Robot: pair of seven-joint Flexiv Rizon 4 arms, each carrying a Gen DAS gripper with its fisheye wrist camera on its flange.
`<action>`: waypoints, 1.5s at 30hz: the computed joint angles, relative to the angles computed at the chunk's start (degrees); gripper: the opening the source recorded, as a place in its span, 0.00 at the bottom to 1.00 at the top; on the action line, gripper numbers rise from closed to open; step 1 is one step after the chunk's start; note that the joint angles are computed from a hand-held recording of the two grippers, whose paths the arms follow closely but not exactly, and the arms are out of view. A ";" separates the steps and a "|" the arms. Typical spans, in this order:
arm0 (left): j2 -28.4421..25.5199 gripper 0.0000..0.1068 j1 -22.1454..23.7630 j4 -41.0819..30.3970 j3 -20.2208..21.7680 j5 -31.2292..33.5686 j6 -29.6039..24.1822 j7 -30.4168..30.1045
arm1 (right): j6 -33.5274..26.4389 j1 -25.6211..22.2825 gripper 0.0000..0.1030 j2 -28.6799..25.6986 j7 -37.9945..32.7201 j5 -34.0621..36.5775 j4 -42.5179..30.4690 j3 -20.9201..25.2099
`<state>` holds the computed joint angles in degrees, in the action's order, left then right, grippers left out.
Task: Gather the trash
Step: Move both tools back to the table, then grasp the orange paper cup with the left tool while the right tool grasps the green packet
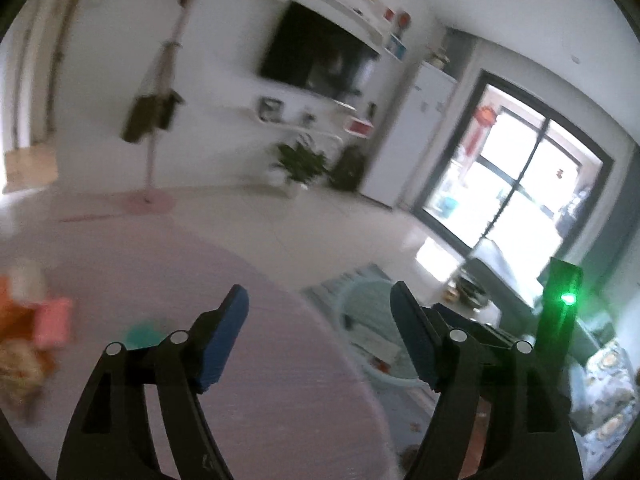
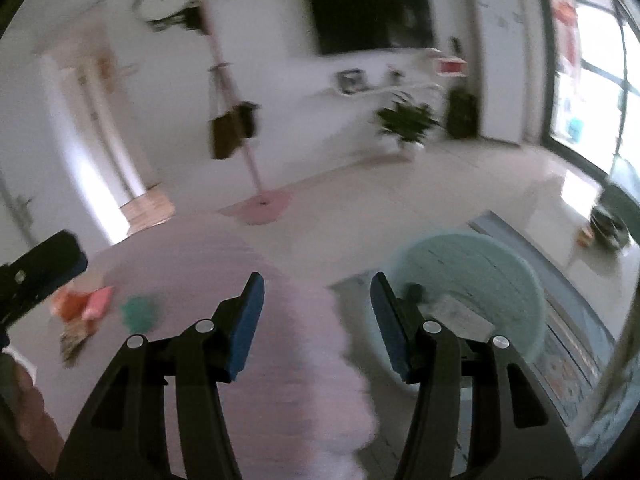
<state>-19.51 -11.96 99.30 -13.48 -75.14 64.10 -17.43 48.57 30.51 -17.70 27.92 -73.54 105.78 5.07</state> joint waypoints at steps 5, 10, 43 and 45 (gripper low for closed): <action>1.66 0.76 2.14 0.35 1.91 -4.17 3.37 2.13 | 2.14 3.45 0.58 -7.20 -9.46 1.48 -11.35 -1.00; 1.58 0.77 5.05 -0.18 4.13 -5.02 4.96 0.74 | 4.88 7.22 0.60 -14.36 -17.93 5.42 -21.51 -3.83; -9.45 0.39 20.51 -7.90 1.38 22.14 -14.43 -18.89 | 2.68 13.19 0.37 -32.61 -47.55 35.93 -42.67 -9.98; -8.20 0.53 19.98 -6.69 2.07 22.07 -14.05 -15.66 | 4.12 13.24 0.37 -32.14 -46.79 35.68 -41.61 -10.31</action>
